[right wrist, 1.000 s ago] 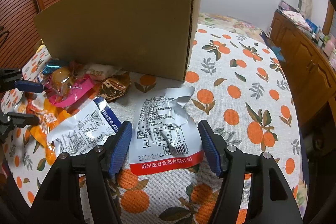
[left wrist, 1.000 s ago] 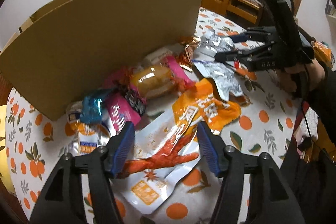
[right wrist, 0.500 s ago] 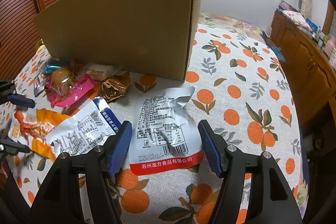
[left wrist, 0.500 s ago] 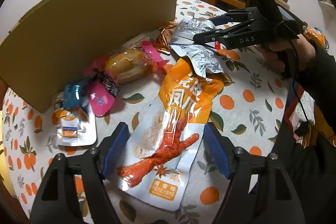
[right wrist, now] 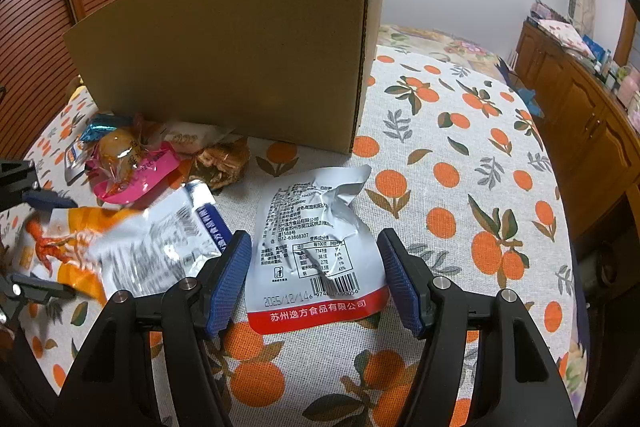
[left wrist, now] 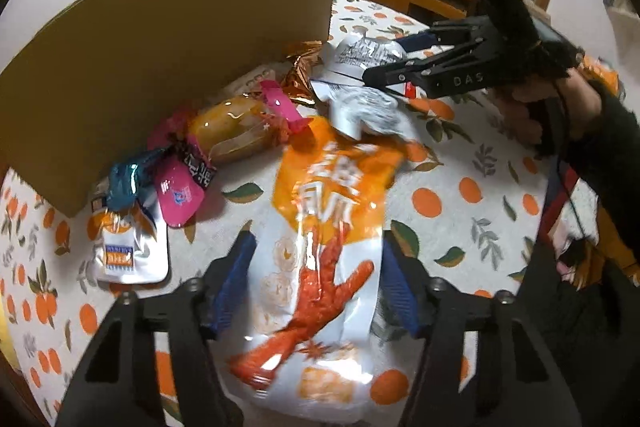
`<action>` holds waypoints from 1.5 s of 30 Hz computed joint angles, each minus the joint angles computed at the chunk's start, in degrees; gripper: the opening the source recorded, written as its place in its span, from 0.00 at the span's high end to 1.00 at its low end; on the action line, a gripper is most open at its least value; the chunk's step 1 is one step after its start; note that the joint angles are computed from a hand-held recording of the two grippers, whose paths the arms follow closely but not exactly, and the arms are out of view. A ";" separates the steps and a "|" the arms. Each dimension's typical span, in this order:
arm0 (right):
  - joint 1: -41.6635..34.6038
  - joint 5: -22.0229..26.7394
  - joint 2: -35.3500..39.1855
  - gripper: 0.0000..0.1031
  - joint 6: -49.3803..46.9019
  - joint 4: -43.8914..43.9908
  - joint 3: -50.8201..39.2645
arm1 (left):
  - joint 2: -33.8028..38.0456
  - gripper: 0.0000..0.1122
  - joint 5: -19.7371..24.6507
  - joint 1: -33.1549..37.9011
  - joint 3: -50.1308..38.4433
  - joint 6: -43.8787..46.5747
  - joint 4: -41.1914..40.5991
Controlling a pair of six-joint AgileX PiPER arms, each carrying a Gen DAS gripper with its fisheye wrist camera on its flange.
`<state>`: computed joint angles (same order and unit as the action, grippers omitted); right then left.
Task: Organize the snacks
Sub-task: 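Lower left tool onto the orange chicken-feet packet and close on it, then grasp the white printed pouch with the right tool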
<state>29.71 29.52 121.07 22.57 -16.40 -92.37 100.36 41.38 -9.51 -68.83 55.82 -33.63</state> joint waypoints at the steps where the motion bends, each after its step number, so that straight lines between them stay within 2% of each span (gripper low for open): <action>1: 0.01 0.03 0.00 0.35 0.00 0.00 -0.03 | -0.92 0.52 -0.42 0.46 0.93 1.18 -1.21; 5: 0.01 -0.02 0.01 0.35 -0.06 0.14 -0.04 | -3.88 0.61 -0.21 2.75 3.73 4.81 -5.52; 17: 0.08 0.08 0.04 0.35 0.09 -0.08 -0.07 | -3.08 0.62 1.31 3.99 3.41 6.13 -8.05; 20: 0.11 0.15 0.05 0.35 0.07 -0.02 -0.14 | -2.52 0.58 1.07 3.33 2.63 4.58 -6.92; 22: 0.11 0.13 0.03 0.35 0.11 -0.07 -0.11 | -1.71 0.52 1.34 2.90 1.73 3.42 -5.68; 25: 0.16 0.14 0.09 0.35 0.22 -0.17 -0.13 | -0.32 0.49 1.72 2.47 1.08 3.15 -5.40; 26: 0.16 0.16 0.07 0.35 0.27 -0.27 -0.11 | -0.56 0.49 0.60 2.14 1.75 3.88 -5.83; 29: 0.22 0.14 0.01 0.35 0.44 -0.46 0.01 | -1.46 0.54 -0.35 1.93 3.00 4.81 -7.30; 31: 0.12 0.08 -0.02 0.35 0.16 -0.10 -0.03 | -3.53 0.65 -1.31 2.34 4.61 6.14 -9.06; 33: 0.02 0.03 -0.09 0.35 -0.09 0.23 0.01 | -4.24 0.67 -0.23 2.72 4.92 6.13 -9.04; 37: 0.26 0.71 0.09 0.35 0.35 -0.61 -0.46 | -5.38 0.68 -1.12 3.23 6.80 7.28 -10.16; 41: 0.35 0.04 -0.86 0.46 0.17 -0.85 1.01 | -6.06 0.68 -0.48 4.83 8.07 9.16 -12.34; 45: 0.24 -1.38 -2.29 0.51 -0.02 -0.50 3.46 | -7.69 0.67 0.27 6.50 9.70 11.22 -14.09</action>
